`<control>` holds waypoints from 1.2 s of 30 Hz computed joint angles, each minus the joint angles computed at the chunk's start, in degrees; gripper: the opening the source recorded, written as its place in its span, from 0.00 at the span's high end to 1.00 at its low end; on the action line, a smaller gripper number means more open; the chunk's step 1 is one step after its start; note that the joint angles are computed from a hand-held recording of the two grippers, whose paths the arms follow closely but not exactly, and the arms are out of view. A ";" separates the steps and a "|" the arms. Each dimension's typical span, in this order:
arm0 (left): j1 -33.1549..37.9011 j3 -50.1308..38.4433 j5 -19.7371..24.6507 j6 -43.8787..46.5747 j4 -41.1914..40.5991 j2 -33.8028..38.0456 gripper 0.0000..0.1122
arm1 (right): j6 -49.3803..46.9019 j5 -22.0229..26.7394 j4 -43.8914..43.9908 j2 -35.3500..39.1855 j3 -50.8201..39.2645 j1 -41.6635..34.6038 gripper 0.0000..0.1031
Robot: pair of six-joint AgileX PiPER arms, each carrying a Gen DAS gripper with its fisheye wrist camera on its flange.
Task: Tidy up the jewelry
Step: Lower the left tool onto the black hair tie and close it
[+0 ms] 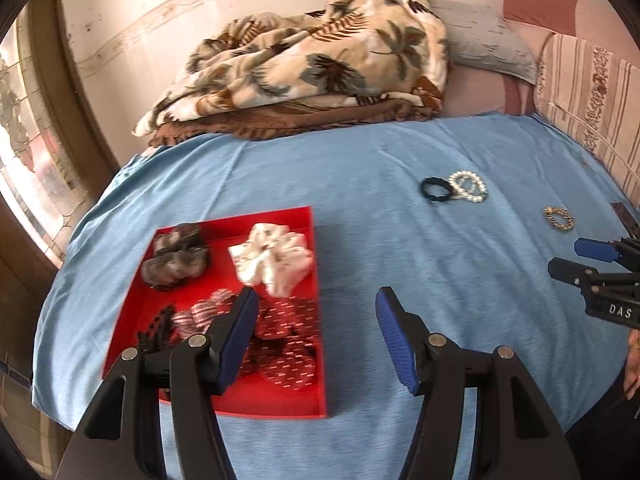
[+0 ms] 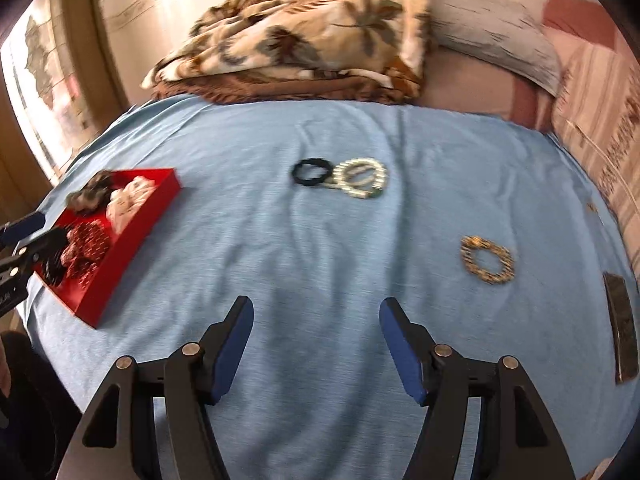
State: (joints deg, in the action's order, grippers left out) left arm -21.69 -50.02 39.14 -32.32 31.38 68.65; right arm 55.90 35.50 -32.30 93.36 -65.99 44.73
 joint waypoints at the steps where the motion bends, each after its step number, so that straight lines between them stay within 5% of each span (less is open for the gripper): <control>1: -0.70 -0.45 0.28 -0.40 0.05 0.56 0.46 | 0.08 -0.64 0.27 -0.75 1.06 -1.01 0.32; 9: -3.71 -5.75 1.90 -2.25 0.79 7.38 0.46 | -0.12 -4.48 1.10 -4.14 6.29 -8.67 0.32; 22: 1.94 -27.49 2.69 11.08 -17.05 27.64 0.46 | -6.09 -12.13 6.62 -1.61 6.47 -22.39 0.32; 29: 1.96 -44.89 6.00 13.55 -20.24 43.87 0.47 | -29.82 -16.57 30.27 4.76 -0.08 -25.88 0.32; 32: 2.62 -53.69 8.19 14.61 -22.75 51.01 0.54 | -36.80 -14.90 34.97 9.65 -6.66 -24.71 0.35; 36: 3.27 -63.15 11.73 17.19 -25.74 58.49 0.63 | -43.55 -10.41 39.42 18.22 -17.79 -23.82 0.59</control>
